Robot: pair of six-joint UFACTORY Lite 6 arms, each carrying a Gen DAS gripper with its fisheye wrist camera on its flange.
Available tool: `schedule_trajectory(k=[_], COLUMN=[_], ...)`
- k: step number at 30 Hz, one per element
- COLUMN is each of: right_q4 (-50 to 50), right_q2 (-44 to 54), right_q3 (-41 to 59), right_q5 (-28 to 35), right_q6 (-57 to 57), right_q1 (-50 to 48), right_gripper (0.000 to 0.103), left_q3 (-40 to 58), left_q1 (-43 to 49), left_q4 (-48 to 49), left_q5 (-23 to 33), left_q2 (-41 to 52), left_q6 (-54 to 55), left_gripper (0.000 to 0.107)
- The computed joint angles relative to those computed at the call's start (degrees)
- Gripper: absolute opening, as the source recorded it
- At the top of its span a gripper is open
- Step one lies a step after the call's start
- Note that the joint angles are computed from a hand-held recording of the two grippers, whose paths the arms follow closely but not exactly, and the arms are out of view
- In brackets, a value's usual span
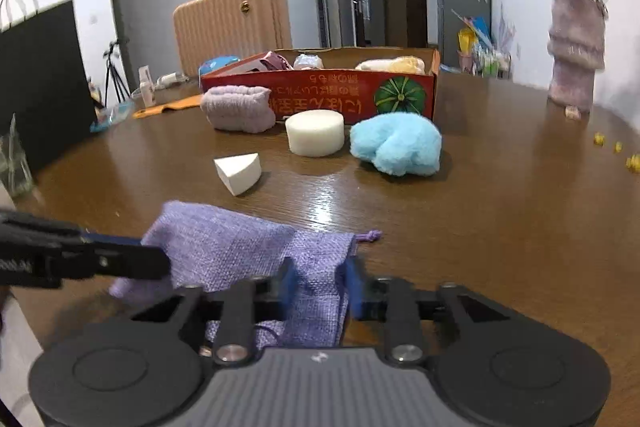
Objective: Organize soft objects
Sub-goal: 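Grasp the lavender drawstring pouch with the right gripper while the left gripper grasps it, then carry the lavender pouch with both grippers into the box and release it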
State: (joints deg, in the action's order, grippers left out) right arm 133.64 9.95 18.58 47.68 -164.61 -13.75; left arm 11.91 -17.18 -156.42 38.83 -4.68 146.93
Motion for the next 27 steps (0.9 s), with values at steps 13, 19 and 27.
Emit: schedule_trajectory(k=[13, 19, 27], right_q4=[-15.71, -24.69, -61.33], right_q2=[-2.55, 16.58, 49.36], right_q3=[20.08, 54.45, 102.42], right_q5=[-1.46, -11.90, -26.01], right_q6=[17.50, 36.42, 78.12], right_q1=[-3.17, 3.68, 11.38], right_gripper=[0.004, 0.004, 0.004], left_q3=[20.95, 55.91, 99.21], left_q1=[0.24, 4.66, 3.77], left_q4=[-1.91, 15.64, 55.41], left_q5=[-1.79, -10.30, -26.39], left_q2=[5.83, 29.04, 59.89], left_q6=[3.64, -16.15, -59.05], left_gripper=[0.008, 0.008, 0.009])
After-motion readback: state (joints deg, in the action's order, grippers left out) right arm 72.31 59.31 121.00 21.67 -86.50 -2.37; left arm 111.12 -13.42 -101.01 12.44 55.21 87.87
